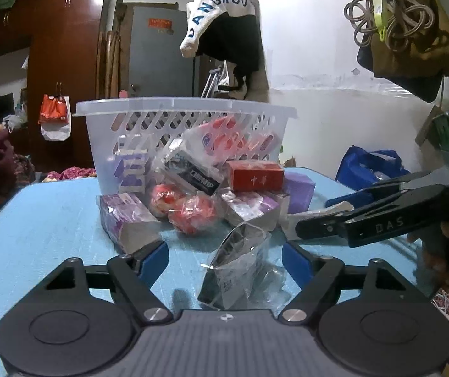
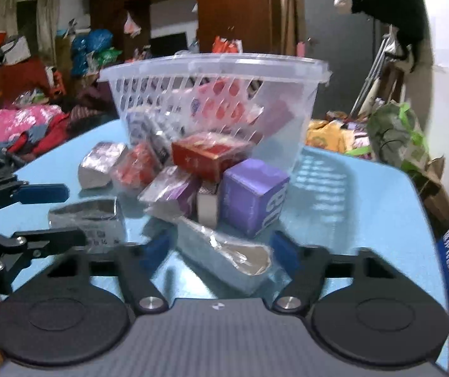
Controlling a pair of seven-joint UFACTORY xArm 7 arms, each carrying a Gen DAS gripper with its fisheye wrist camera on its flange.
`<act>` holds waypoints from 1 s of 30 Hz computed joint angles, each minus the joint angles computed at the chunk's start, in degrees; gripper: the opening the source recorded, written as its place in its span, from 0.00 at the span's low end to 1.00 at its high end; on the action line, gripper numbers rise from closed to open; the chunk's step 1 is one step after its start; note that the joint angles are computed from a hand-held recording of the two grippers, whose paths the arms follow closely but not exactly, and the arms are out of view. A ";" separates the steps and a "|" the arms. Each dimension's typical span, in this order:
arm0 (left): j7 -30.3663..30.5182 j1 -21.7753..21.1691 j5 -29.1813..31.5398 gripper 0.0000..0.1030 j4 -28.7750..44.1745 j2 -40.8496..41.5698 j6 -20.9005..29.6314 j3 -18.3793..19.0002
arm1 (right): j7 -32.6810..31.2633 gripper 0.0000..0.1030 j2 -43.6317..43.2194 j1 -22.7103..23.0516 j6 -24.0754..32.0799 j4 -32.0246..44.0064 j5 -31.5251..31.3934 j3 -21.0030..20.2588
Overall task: Organize objects
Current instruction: 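Grasp the clear plastic bag with the left tool while the right tool grasps a clear bag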
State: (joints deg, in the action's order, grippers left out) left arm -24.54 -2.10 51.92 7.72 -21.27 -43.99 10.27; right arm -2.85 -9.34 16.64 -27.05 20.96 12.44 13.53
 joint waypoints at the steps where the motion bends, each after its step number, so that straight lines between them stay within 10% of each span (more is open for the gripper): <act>1: 0.95 -0.03 -1.95 0.72 -0.33 0.50 -0.42 -0.84 | 1.39 0.61 -0.13 0.46 -0.25 -0.30 -1.65 -1.08; 7: -0.08 0.26 -1.68 0.38 0.41 4.76 -4.45 -0.80 | 6.03 0.54 -0.46 1.18 -4.36 -2.42 -9.74 -4.07; 15: 3.86 3.57 -4.44 0.34 -2.86 6.77 -13.54 -1.96 | 15.67 0.49 1.96 -0.38 -17.32 -5.13 -20.10 -8.01; 30: 3.27 8.23 -1.79 0.34 -2.69 9.96 -18.89 -2.69 | 6.15 0.40 8.47 2.42 -36.03 -6.55 -5.23 -3.31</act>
